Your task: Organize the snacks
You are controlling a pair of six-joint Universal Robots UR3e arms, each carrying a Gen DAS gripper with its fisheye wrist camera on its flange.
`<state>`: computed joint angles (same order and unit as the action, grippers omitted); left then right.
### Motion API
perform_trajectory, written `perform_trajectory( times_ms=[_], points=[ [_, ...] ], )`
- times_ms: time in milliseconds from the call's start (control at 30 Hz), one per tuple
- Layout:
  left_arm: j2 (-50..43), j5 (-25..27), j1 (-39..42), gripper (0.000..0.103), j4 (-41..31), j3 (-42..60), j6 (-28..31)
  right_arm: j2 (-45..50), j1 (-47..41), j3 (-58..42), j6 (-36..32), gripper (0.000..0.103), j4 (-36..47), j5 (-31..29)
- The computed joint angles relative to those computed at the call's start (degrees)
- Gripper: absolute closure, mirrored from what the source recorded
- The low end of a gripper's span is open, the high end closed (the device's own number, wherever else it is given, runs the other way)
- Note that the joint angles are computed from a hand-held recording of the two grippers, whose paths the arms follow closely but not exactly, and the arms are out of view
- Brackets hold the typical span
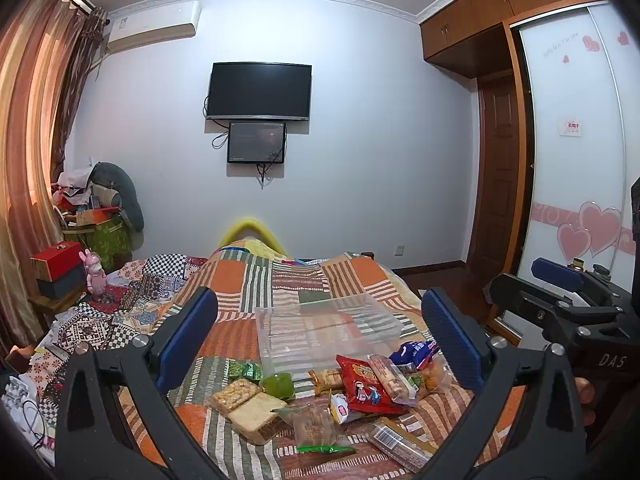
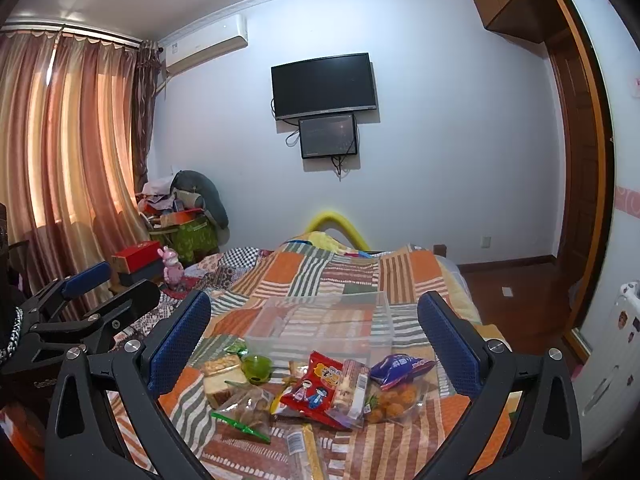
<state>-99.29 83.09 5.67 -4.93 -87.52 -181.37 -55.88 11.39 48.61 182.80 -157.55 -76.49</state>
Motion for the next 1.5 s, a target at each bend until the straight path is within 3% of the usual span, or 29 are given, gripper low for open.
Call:
perform_trajectory(
  times_ms=[1500],
  points=[
    [0.5, -0.02, 0.22, 0.0, -0.02, 0.17, -0.84, 0.24, 0.11, 0.2, 0.47, 0.0, -1.25, -0.01]
  ],
)
